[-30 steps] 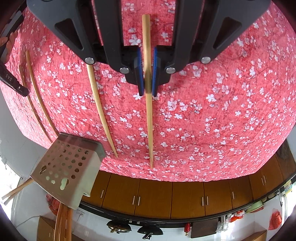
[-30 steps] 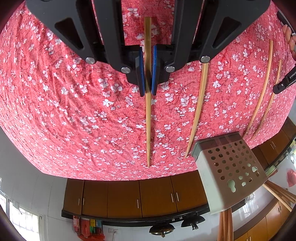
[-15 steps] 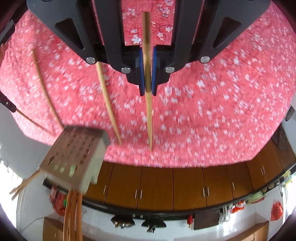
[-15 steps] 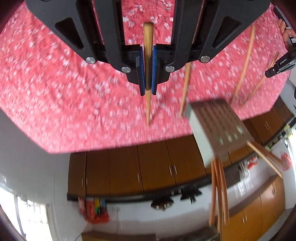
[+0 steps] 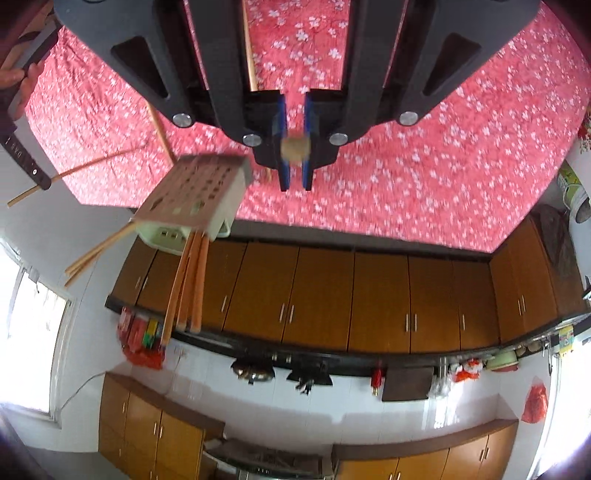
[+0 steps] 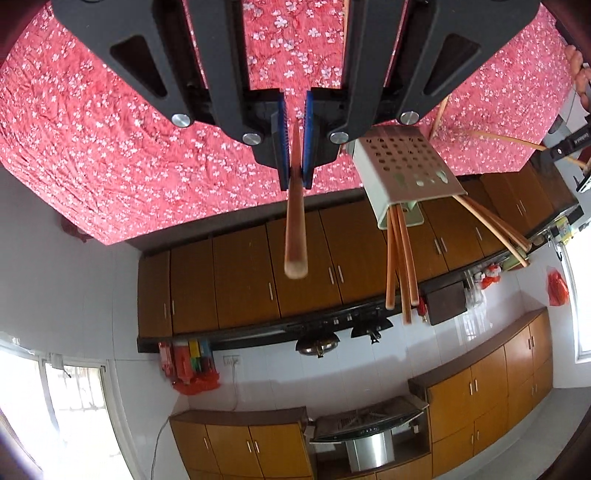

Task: Organize utensils
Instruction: 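Raise both chopsticks upright over the holder and open both tools to release them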

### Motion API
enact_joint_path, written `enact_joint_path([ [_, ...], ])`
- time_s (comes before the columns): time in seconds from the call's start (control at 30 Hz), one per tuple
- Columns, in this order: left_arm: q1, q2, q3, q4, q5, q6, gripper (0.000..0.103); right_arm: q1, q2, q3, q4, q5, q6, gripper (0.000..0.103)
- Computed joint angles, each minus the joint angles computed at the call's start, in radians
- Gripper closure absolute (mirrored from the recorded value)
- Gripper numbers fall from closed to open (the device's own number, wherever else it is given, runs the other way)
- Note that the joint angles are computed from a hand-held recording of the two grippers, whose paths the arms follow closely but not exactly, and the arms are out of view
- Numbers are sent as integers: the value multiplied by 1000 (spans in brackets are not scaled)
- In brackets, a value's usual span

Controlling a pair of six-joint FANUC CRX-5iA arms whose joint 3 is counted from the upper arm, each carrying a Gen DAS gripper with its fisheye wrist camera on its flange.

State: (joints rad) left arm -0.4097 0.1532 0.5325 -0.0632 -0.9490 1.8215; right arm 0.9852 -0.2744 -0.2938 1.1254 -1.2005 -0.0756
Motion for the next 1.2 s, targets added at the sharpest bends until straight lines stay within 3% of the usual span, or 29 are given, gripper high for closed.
enact_joint_path([
  [0.43,-7,2,28,-16,-3,2,95,4,9,15,31,16,-22,96],
  [0.8,-29,14,110,57,77,-75,95,-6,4,60,201,193,-48,96],
  [1.0,-68,99,269,27,94,-48,95,-54,53,113,286,275,-61,96],
  [1.2,-113,237,518,-52,110,41,95,-128,107,162,357,338,-108,96],
])
